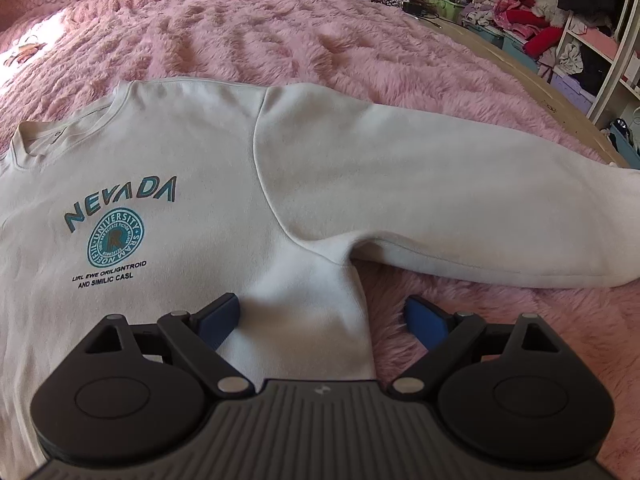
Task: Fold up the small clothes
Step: 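Lift the sleeve with the right tool and lay it across the shirt body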
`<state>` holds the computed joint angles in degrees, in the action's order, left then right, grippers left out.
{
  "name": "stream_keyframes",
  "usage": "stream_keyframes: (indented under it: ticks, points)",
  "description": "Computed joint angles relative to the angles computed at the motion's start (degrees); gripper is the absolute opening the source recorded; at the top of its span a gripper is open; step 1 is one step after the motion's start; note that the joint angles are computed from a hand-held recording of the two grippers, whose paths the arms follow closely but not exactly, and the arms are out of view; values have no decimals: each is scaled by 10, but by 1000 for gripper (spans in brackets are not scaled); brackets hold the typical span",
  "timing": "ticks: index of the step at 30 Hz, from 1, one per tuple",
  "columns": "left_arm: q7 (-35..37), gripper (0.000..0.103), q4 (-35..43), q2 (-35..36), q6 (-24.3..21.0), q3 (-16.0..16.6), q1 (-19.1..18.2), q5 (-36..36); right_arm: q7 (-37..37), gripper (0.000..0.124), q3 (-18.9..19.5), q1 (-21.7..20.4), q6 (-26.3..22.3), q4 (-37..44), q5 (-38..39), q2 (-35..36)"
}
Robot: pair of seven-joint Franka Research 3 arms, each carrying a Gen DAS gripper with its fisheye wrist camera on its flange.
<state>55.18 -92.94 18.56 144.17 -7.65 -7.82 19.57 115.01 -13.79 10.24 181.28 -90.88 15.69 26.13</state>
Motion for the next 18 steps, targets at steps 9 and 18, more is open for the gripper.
stream_keyframes:
  ticks: [9, 18]
  points:
    - [4, 94, -98, -120, 26, 14, 45, -26, -128, 1, 196, -65, 16, 84, 39, 2]
    - [-10, 95, -234, -258, 26, 42, 112, -2, -208, 1, 287, 9, 3, 175, 79, 48]
